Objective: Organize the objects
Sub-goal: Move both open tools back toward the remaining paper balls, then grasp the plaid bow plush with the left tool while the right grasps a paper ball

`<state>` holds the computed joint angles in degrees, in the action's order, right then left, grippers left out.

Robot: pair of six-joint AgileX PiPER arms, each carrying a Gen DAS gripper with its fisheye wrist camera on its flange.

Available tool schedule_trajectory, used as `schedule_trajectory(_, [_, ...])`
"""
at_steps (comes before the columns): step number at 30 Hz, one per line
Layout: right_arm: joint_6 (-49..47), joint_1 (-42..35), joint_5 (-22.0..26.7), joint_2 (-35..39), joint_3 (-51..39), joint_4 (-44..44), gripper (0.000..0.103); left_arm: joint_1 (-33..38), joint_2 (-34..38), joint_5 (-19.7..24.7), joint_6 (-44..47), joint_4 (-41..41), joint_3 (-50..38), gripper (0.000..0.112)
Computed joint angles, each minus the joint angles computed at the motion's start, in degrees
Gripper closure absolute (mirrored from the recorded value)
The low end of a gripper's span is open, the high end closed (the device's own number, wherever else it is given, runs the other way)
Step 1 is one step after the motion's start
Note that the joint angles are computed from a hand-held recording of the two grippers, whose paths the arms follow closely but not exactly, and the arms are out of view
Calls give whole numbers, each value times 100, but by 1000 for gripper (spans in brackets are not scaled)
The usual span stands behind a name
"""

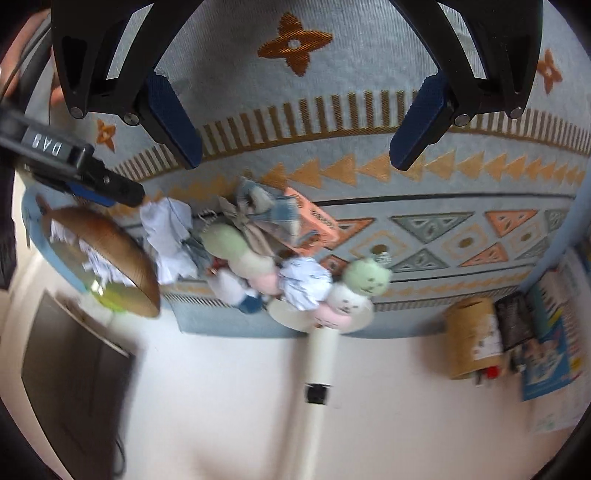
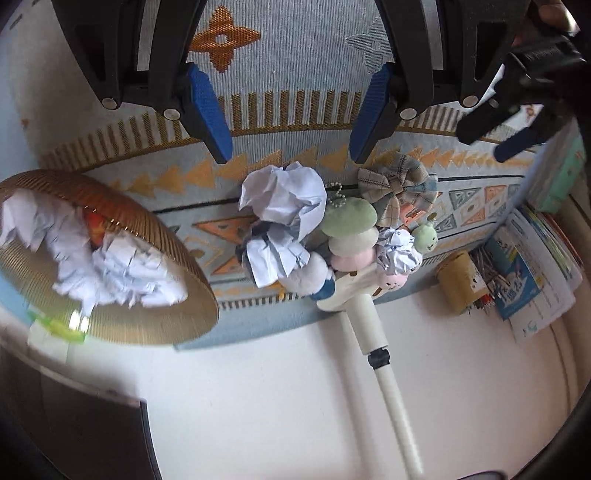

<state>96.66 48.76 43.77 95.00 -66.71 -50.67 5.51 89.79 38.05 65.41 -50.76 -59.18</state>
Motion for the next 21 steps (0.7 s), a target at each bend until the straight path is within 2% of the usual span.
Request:
schedule_trajectory(1, [-401, -221, -342, -87, 40, 376, 39, -79, 115, 173, -104, 242, -210, 11])
schedule_trajectory(3, [-1176, -504, -547, -101, -75, 1050, 39, -356, 579, 741, -673, 1128, -910, 11])
schedule_trajectory(4, [-1527, -664, -607, -74, -160, 1381, 39, -516, 768, 807, -834, 1377, -1145, 11])
schedule_trajectory(7, [-2046, -983, -815, 97, -313, 1842, 38, -864, 916, 219, -562, 1375, -1189, 12])
schedule_trajectory(9, [-2196, -1116, -837, 273, -422, 1962, 39, -1095, 1029, -121, -710, 1621, -1232, 27])
schedule_trajectory(12, [-2062, -1246, -1011, 415, -415, 1853, 38, -1271, 1147, -561, -768, 1731, -1204, 33])
schedule_trajectory(14, [-2115, -1343, -1462, 395, -283, 1841, 38, -1193, 1145, -517, -623, 1494, -1204, 41])
schedule_trajectory(15, [-2108, -1337, -1537, 413, -285, 1774, 38, -1078, 1135, -394, -336, 1147, -1200, 46])
schedule_trajectory(17, [-2217, -1276, -1318, 553, -496, 1738, 39, -953, 1127, -263, -87, 850, -1190, 50])
schedule_trajectory(19, [-2306, -1274, -1192, 669, -657, 1771, 39, -956, 1011, -426, 147, 692, -996, 57])
schedule_trajectory(21, [-2297, -1281, -1286, 678, -656, 1732, 45, -1007, 918, -588, 322, 598, -841, 69])
